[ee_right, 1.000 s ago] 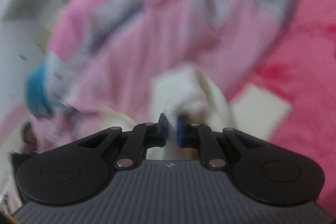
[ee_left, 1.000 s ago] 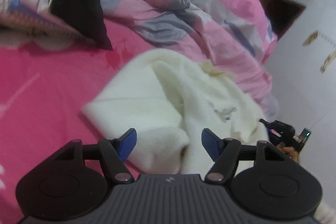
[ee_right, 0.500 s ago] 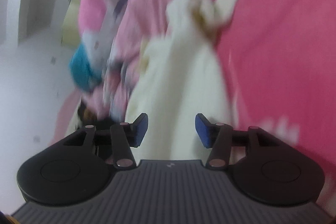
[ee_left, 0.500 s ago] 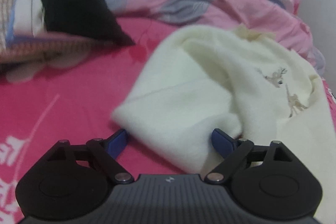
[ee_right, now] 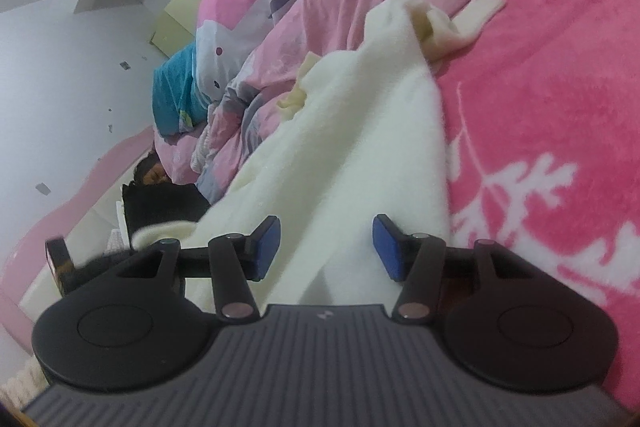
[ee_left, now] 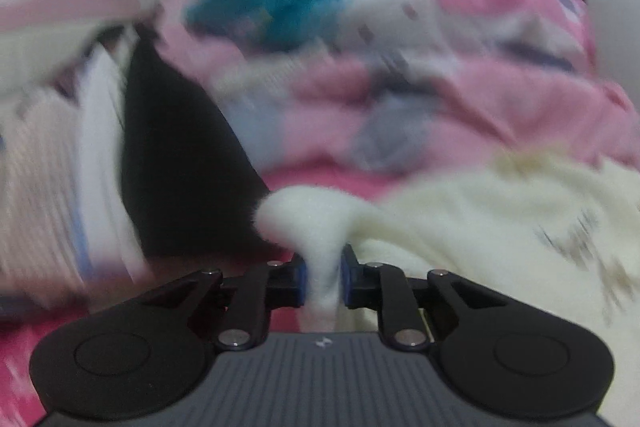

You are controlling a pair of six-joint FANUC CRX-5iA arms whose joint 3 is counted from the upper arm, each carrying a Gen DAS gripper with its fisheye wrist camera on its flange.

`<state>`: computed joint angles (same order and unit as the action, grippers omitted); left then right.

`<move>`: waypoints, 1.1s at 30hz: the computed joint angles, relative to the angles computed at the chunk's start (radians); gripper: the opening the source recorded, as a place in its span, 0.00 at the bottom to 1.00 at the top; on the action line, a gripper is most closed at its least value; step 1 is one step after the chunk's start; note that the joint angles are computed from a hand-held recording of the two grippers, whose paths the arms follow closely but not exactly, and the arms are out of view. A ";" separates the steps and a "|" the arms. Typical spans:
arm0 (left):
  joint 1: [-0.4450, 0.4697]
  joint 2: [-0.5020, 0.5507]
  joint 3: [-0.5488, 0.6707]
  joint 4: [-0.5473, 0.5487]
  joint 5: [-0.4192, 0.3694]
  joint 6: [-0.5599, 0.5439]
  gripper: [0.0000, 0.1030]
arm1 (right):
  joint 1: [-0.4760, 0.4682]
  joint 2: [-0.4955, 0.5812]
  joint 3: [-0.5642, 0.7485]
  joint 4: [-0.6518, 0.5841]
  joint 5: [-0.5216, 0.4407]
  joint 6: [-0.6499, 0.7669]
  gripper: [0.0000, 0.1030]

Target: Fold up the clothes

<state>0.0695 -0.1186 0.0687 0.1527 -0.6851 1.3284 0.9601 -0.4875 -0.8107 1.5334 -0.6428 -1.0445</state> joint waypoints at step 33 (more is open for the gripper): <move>0.056 0.165 0.057 0.423 -0.444 -0.126 0.72 | -0.018 0.005 -0.009 0.055 0.007 -0.027 0.49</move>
